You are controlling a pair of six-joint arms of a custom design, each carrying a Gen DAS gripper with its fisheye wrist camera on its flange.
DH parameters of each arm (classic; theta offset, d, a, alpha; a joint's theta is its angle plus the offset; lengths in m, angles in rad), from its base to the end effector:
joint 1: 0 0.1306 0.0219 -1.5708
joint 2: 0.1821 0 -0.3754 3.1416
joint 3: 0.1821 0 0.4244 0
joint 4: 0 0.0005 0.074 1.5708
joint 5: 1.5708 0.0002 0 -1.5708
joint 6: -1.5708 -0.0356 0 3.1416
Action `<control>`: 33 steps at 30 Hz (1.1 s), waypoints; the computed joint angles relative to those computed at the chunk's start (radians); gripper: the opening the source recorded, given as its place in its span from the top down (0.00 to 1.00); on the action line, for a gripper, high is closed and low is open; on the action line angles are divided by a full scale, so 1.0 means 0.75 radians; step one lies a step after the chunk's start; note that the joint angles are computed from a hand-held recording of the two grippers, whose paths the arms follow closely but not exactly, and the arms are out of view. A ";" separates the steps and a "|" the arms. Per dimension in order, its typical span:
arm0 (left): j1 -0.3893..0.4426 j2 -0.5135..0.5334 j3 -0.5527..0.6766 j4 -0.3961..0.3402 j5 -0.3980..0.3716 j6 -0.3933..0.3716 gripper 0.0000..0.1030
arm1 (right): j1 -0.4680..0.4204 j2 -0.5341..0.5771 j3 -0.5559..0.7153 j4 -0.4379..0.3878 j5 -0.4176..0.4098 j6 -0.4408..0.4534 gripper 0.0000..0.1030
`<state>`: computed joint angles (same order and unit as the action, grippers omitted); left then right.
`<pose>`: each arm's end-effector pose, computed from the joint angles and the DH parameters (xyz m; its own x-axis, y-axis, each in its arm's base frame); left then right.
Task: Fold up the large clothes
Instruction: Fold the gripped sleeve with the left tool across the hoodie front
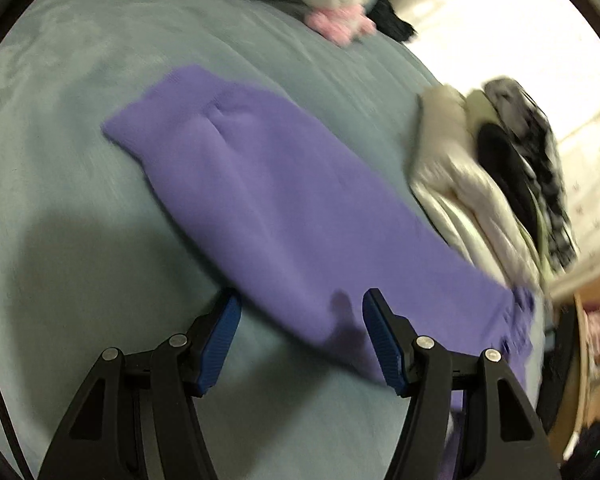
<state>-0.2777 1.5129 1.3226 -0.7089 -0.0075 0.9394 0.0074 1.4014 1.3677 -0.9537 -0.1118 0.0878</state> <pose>0.5319 -0.1519 0.3369 -0.6621 -0.6506 -0.3720 -0.4485 0.7416 -0.4988 0.5109 0.0072 0.4003 -0.8253 -0.0932 -0.5569 -0.1417 0.9889 0.0444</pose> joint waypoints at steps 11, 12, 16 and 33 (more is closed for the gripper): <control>-0.004 0.053 0.141 -0.037 -0.218 0.013 0.95 | -0.056 -0.017 -0.012 -0.012 -0.057 -0.028 0.63; -0.030 0.052 0.162 -0.034 -0.237 0.006 0.95 | -0.071 -0.027 -0.015 -0.012 -0.070 -0.033 0.63; -0.130 0.054 0.276 -0.015 -0.229 -0.056 0.95 | -0.135 -0.068 -0.023 -0.016 -0.121 -0.052 0.63; -0.707 0.755 1.288 -0.562 -0.223 -0.353 0.94 | -0.699 -0.186 -0.078 -0.073 -0.325 0.015 0.63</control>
